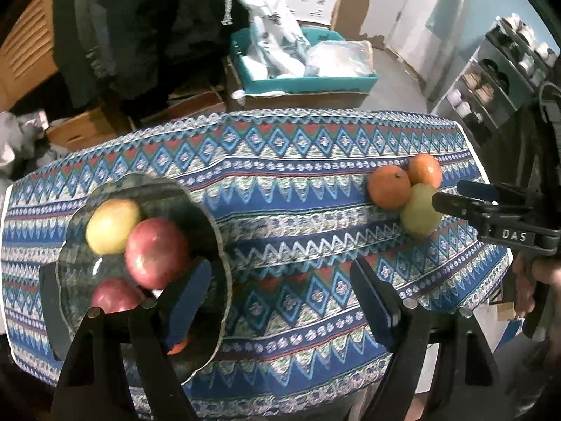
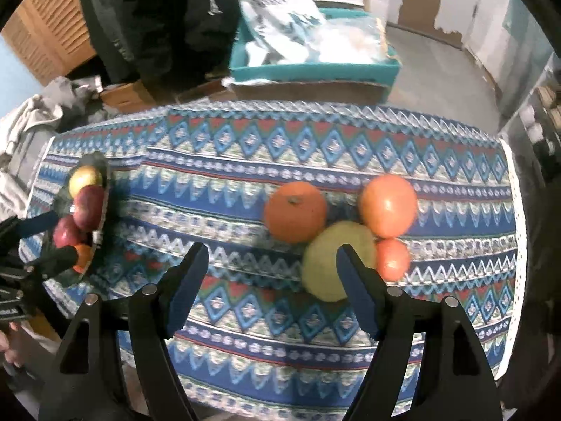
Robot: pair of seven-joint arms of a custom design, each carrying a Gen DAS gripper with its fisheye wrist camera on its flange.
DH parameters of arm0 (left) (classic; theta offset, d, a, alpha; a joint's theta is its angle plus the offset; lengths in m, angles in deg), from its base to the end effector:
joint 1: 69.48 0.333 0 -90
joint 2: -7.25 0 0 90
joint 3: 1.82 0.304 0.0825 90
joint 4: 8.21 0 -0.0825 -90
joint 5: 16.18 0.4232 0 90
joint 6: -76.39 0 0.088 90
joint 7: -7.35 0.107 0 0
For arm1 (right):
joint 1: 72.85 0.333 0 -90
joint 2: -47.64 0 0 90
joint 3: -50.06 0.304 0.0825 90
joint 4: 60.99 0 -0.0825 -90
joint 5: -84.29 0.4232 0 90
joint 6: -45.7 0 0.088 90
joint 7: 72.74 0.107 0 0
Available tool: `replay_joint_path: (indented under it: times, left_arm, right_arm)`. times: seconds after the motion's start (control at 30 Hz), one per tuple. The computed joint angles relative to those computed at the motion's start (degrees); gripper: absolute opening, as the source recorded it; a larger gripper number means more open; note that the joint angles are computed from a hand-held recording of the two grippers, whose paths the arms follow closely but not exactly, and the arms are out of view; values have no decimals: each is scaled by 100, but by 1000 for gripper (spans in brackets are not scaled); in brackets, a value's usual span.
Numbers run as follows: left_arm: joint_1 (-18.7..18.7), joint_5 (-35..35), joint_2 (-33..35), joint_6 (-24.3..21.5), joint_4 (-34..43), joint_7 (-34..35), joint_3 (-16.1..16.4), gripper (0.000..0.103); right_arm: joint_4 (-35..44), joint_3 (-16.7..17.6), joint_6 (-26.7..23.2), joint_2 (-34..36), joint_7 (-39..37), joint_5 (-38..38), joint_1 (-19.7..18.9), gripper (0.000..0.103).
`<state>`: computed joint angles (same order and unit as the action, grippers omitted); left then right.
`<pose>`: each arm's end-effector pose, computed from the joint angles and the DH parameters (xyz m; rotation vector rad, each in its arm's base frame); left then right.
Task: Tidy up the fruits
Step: 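Move both tools from the bowl toward the remaining fruit cluster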
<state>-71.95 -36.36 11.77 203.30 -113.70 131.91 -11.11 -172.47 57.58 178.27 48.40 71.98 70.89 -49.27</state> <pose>0.6325 -0.1409 0.4881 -1.3561 2.6837 -0.6575 0.5413 0.3210 0.4829 -1.6673 2.2256 -0.2952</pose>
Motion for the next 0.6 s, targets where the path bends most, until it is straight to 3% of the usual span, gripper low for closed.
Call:
replay_joint_path:
  times: [0.33,0.6]
  left_arm:
    - [-206,306,351,304,152,-22,-194,83]
    - [-261,585,742,230,447,-242,-295,83]
  right_arm:
    - [-508,-120,221,-67,-191,293,-241,76]
    - [-392,-178,284,316,-647,308,-249,76]
